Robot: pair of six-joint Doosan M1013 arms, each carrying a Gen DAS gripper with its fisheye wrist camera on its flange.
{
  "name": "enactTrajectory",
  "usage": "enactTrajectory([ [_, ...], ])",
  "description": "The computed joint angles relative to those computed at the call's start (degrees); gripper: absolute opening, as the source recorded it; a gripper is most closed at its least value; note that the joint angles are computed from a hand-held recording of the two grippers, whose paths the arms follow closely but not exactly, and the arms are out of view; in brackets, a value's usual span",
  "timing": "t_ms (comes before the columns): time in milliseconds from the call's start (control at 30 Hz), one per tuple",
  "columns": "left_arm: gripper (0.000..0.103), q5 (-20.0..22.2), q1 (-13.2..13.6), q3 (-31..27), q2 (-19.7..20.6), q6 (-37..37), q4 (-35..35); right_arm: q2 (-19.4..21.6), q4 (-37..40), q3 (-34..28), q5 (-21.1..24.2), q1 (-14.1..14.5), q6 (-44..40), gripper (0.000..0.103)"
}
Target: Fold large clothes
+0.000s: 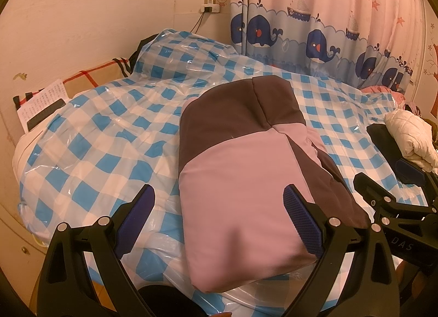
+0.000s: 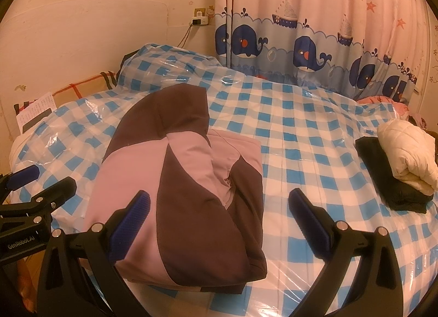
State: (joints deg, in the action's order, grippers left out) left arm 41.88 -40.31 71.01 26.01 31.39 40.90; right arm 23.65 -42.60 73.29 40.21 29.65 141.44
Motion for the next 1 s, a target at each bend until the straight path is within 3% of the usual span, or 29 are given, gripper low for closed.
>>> enactTrajectory([
  [333,0.091,0.0,0.1,-0.1,0.1,1.3,-1.6,0.0,1.4,0.4,0.3,-0.1,-1.1,0.097],
  [500,0.091,1.4,1.3,-1.7,1.4,8.6,-11.1,0.6,5.2,-1.0,2.9,-0.5,-5.5,0.097],
  [1000,0.091,3.8,1.7,-3.4,2.5,12.1,-14.1,2.0,10.3,-3.4,8.0,-1.3,-11.9,0.097],
])
